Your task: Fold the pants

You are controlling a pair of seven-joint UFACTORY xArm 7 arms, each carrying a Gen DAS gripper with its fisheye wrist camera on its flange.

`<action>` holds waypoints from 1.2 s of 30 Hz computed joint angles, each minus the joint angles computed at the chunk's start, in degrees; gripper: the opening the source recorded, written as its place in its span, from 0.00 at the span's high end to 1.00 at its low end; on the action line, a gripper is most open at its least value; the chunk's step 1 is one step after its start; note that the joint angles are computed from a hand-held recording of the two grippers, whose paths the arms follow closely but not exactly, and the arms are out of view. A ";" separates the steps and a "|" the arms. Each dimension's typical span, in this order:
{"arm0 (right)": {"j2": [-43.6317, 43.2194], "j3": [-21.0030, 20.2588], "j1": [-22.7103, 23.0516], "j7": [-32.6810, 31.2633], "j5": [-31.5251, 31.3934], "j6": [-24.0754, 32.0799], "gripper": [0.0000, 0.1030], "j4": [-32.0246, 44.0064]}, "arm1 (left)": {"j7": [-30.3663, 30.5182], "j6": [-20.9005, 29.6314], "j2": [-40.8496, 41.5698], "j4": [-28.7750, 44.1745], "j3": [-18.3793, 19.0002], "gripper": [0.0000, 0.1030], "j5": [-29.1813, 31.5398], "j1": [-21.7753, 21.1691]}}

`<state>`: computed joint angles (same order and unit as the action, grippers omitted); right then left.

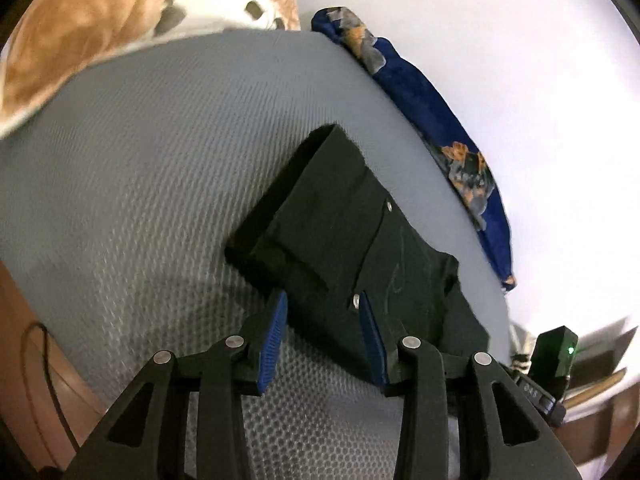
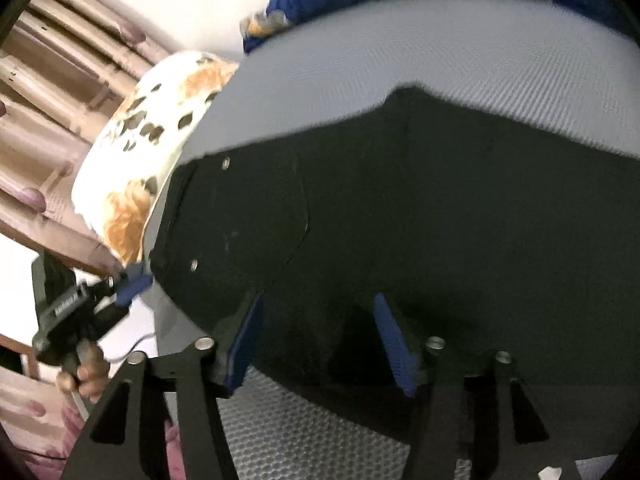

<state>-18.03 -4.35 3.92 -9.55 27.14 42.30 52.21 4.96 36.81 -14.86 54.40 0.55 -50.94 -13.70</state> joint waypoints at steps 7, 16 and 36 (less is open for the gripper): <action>-1.26 2.66 -3.52 6.16 -12.57 -1.98 0.39 -0.78 | 3.83 1.56 2.23 -1.34 1.01 0.62 -10.39 -0.02; -0.36 2.26 -4.07 10.72 -16.52 -0.05 0.39 -1.92 | 9.40 -0.63 3.38 -2.21 0.79 0.48 -16.97 1.63; 0.17 2.25 -3.50 12.79 -15.86 -1.66 0.25 -2.24 | 17.97 -4.41 9.26 3.45 -3.03 0.45 -21.21 3.74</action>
<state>-17.86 -2.11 0.42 3.24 11.28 40.65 49.97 22.93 32.41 -5.60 57.86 -2.49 -72.14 -9.96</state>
